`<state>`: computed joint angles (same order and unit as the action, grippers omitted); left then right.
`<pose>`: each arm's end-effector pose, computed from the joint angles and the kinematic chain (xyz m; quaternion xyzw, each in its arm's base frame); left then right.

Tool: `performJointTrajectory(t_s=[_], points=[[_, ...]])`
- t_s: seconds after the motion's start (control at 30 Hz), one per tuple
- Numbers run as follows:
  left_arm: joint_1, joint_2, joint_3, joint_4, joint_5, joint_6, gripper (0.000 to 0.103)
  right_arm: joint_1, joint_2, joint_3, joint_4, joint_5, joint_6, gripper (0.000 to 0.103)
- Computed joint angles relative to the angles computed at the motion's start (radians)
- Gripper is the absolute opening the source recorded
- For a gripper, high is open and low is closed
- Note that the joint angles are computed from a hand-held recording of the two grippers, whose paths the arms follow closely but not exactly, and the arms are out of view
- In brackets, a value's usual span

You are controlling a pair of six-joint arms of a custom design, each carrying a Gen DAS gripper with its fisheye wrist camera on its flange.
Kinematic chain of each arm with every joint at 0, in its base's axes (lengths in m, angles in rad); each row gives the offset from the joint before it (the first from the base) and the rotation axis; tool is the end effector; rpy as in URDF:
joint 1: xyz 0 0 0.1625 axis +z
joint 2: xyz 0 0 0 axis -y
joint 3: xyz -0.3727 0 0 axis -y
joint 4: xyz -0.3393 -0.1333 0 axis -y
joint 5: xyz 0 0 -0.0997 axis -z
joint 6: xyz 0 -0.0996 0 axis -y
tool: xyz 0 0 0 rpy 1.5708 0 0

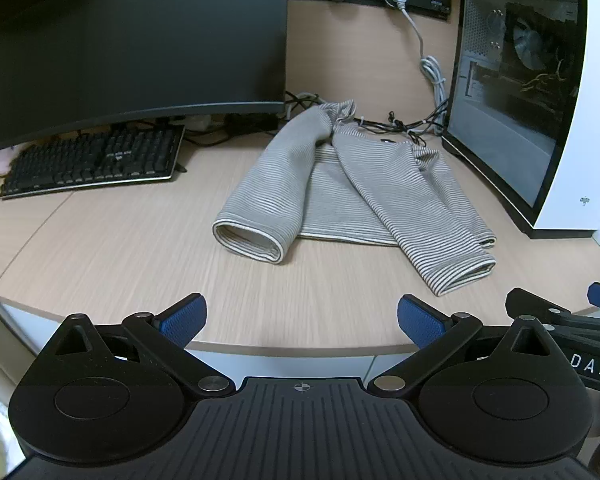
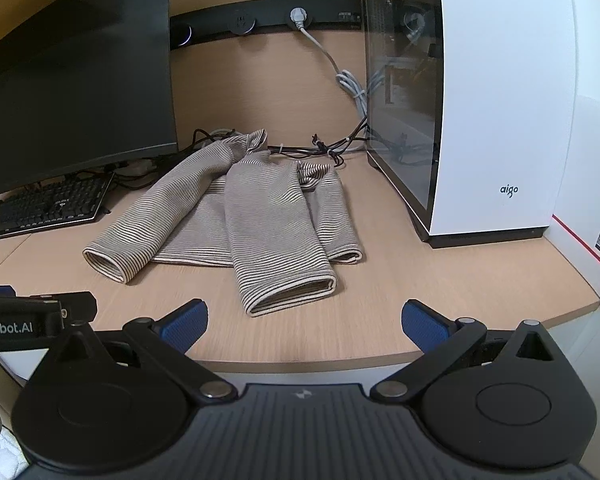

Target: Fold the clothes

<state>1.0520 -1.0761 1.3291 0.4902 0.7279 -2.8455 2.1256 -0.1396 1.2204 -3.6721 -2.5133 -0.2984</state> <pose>-0.0610 -0.5257 0.2873 0.1801 0.8323 -0.4063 0.3315 0.3771 -0.5084 -0.0306 0.1199 -0.7996 0.4822 0.3373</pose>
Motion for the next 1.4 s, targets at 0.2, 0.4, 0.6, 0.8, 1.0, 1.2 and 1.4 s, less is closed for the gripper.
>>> performJointTrajectory(t_s=[0.2,0.4,0.6,0.8,1.0,1.2,1.4], points=[[0.001,-0.003,0.005,0.001,0.004,-0.003,0.103,0.002,0.002,-0.003,-0.001,-0.003,-0.002,0.103],[-0.002,-0.006,0.010,-0.005,0.006,-0.001,0.103,0.004,0.005,-0.005,-0.004,-0.007,-0.004,0.103],[-0.002,-0.005,0.012,-0.008,0.008,0.004,0.103,0.003,0.005,-0.005,-0.004,-0.010,0.001,0.103],[0.000,-0.003,0.008,-0.007,0.009,0.003,0.103,0.002,0.004,-0.008,0.006,-0.006,0.006,0.103],[0.006,0.002,-0.001,-0.005,0.016,0.009,0.103,0.003,0.010,-0.020,0.013,-0.008,0.007,0.103],[0.012,0.012,-0.018,0.007,0.024,0.011,0.103,0.004,0.018,-0.035,0.019,-0.013,0.009,0.103],[0.031,0.044,-0.070,0.056,0.038,0.006,0.103,-0.001,0.023,-0.057,0.046,-0.015,0.030,0.103]])
